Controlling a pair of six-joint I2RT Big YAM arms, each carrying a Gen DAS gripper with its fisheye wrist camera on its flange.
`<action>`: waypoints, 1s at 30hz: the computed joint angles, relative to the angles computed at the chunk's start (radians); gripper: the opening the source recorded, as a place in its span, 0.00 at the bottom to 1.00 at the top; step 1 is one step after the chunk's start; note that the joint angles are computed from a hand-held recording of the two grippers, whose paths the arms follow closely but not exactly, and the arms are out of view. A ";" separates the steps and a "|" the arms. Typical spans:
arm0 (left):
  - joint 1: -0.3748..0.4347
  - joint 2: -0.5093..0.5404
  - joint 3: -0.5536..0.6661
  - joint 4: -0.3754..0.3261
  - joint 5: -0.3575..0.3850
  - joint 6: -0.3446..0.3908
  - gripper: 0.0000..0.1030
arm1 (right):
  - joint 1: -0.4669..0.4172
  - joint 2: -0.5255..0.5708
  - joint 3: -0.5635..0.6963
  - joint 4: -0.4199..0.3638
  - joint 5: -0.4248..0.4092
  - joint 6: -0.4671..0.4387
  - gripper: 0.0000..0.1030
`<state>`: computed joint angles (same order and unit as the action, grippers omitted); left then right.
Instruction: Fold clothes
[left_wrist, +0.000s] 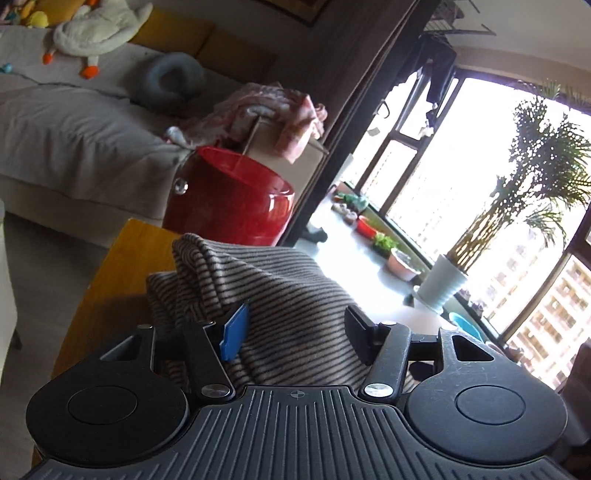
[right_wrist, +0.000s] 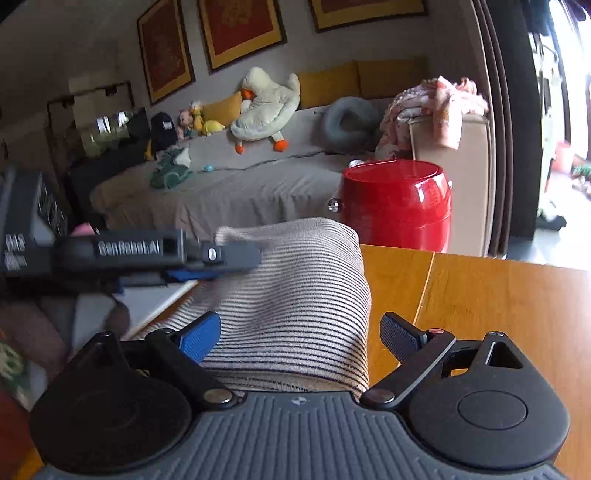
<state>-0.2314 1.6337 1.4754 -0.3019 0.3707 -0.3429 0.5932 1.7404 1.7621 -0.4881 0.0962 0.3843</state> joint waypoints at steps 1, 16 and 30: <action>0.002 -0.002 -0.006 0.003 0.004 0.004 0.53 | -0.015 -0.004 -0.001 0.009 -0.037 0.041 0.91; 0.039 -0.019 -0.074 0.071 0.088 -0.054 0.53 | -0.033 0.046 0.068 -0.002 -0.197 0.100 0.62; 0.034 -0.108 -0.139 0.091 0.033 -0.081 0.60 | -0.016 0.037 0.039 -0.054 -0.077 0.028 0.67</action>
<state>-0.1972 1.5252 1.3367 -0.2114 0.4032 -0.4242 0.5769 1.7777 1.8007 -0.5425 0.0187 0.4123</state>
